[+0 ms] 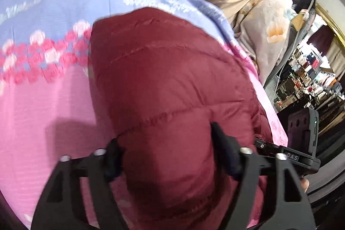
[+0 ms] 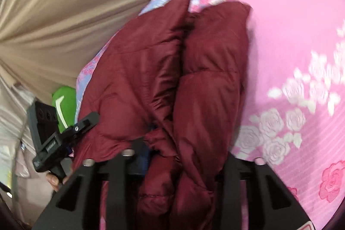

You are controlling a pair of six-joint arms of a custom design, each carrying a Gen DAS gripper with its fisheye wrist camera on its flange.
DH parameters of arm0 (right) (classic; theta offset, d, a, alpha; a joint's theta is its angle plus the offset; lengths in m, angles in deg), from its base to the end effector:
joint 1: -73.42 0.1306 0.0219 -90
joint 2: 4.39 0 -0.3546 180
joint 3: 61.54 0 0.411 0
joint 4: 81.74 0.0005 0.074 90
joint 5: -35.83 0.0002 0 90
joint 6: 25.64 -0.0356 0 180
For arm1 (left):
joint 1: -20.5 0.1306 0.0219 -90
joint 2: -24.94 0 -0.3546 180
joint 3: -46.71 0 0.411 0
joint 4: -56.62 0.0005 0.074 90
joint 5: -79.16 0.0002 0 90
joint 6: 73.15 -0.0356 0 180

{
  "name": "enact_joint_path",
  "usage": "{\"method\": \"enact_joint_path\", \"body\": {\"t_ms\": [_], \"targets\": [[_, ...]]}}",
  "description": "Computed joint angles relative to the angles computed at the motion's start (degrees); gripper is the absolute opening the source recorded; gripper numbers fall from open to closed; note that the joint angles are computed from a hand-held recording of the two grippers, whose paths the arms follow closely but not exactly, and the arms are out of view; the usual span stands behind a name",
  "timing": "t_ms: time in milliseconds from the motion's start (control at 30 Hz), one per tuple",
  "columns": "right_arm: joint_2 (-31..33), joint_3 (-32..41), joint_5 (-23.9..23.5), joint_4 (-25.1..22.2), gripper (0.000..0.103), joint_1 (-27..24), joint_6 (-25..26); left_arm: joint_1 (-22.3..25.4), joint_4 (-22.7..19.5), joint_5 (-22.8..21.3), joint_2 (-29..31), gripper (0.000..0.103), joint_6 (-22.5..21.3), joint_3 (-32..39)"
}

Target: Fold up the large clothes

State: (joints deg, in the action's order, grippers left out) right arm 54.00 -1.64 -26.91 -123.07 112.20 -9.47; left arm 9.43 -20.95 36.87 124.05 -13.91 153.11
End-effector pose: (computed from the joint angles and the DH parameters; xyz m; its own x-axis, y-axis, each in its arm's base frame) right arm 0.2662 0.1923 0.3756 -0.4104 0.7655 -0.4956 0.4008 0.6396 0.6560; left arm 0.5038 -0.1259 0.4406 -0.6025 0.4685 -0.6461 0.7940 0.4338 -0.4258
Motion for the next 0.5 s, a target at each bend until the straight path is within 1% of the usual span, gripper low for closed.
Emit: {"method": "enact_joint_path", "body": {"t_ms": [33, 100, 200, 300, 333, 367, 400, 500], "targets": [[0.4, 1.3, 1.5, -0.9, 0.023, 0.8, 1.1, 0.5, -0.8, 0.6, 0.3, 0.056, -0.7, 1.0], [2.6, 4.3, 3.9, -1.0, 0.021, 2.3, 2.8, 2.1, -2.7, 2.6, 1.0, 0.051, -2.6, 3.6], [6.2, 9.8, 8.4, -1.2, 0.02, 4.8, 7.1, 4.5, -5.0, 5.0, 1.8, 0.049, -5.0, 7.3], [9.8, 15.7, 12.5, 0.0, 0.02, 6.6, 13.4, 8.3, -6.6, 8.9, 2.7, 0.049, -7.8, 12.8], [11.2, 18.1, 13.6, 1.1, 0.02, 7.0, 16.4, 9.1, -6.2, 9.9, 2.9, 0.049, -7.8, 14.2], [11.4, 19.5, 14.4, 1.6, 0.02, 7.6, 18.5, 10.2, -5.9, 11.1, 3.1, 0.049, -7.9, 15.7], [12.6, 21.3, 14.6, 2.9, 0.02, 7.5, 20.6, 11.2, -5.5, 12.2, 3.4, 0.049, -7.9, 17.3], [17.2, 27.5, 14.5, 7.3, 0.02, 7.2, 28.5, 14.3, -3.0, 14.8, 5.0, 0.05, -6.0, 22.9]]}}
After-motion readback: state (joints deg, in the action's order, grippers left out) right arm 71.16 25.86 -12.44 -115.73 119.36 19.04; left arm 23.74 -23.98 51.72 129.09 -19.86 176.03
